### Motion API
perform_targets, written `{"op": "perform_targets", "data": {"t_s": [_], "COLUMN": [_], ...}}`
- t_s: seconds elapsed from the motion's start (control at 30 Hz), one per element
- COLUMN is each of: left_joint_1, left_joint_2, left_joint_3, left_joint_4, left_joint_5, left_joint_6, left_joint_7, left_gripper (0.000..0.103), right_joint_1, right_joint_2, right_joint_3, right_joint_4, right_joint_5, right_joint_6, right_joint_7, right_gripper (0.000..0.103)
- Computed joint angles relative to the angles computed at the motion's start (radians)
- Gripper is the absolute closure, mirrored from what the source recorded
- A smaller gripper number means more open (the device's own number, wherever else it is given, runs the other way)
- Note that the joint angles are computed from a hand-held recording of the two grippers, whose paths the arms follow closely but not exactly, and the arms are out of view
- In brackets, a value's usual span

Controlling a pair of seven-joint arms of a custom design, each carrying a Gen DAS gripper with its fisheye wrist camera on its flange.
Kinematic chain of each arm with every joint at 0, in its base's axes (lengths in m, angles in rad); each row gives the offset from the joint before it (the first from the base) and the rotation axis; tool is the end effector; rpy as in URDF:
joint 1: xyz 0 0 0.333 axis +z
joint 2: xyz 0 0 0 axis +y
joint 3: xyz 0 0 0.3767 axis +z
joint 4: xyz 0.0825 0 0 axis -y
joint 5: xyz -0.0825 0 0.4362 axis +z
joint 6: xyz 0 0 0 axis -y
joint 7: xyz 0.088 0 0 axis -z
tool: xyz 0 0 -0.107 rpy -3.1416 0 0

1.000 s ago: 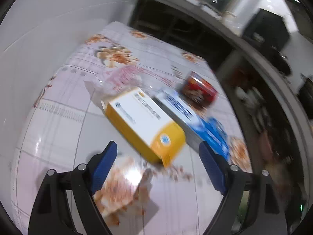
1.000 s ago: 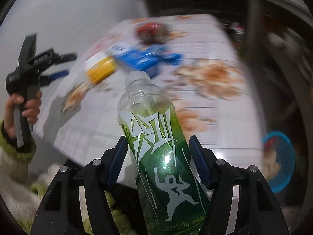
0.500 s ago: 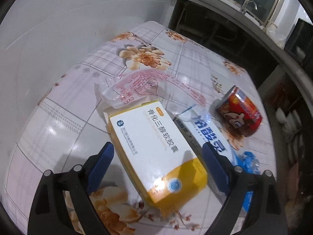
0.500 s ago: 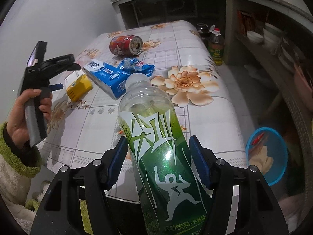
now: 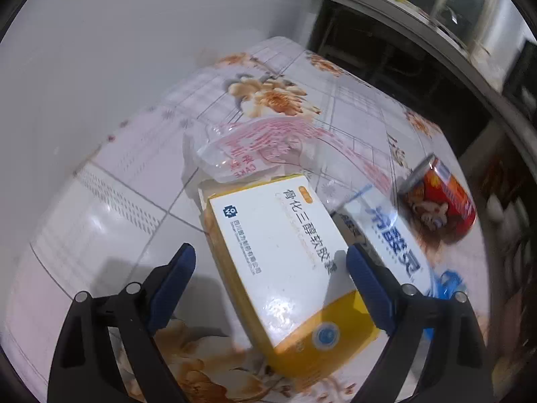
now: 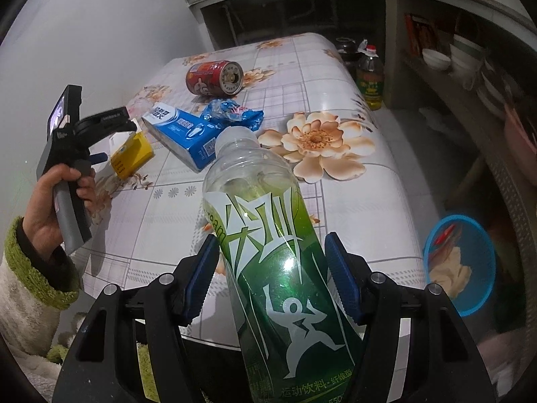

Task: Collect trash
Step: 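Grasp the yellow-white medicine box with the left tool while the right tool holds the bottle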

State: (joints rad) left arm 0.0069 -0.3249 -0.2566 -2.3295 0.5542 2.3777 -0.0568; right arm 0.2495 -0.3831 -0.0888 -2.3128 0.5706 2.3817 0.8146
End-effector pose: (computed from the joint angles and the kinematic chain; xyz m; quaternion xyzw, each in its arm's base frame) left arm 0.4952 -0.1308 0.5364 -0.9175 0.2505 -0.2033 0.2327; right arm 0.4934 0.0803 0.5803 -0.8323 0.4471 -0.0689 0.3203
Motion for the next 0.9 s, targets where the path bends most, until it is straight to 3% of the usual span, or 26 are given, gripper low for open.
{"op": "perform_targets", "data": {"t_s": [0.57, 0.73, 0.9], "left_joint_1": [-0.012, -0.032, -0.057], "left_joint_2": [0.058, 0.019, -0.041], "left_joint_3": [0.02, 0.036, 0.036], "left_joint_4": [0.041, -0.007, -0.075], "left_joint_5": [0.035, 0.01, -0.073], "left_joint_6": [-0.021, 0.039, 0.098], "left_joint_7": [0.011, 0.129, 0.298], "left_gripper": [0.011, 0.012, 0.024], "right_joint_1": [-0.002, -0.002, -0.007], "right_joint_2": [0.001, 0.006, 0.013], "right_joint_3": [0.0, -0.005, -0.004], "right_joint_4": [0.001, 0.007, 0.014], "right_joint_5": [0.006, 0.018, 0.026], "right_joint_6": [-0.007, -0.02, -0.029], "right_joint_7": [0.003, 0.002, 0.01], "right_gripper": [0.042, 0.042, 0.042]}}
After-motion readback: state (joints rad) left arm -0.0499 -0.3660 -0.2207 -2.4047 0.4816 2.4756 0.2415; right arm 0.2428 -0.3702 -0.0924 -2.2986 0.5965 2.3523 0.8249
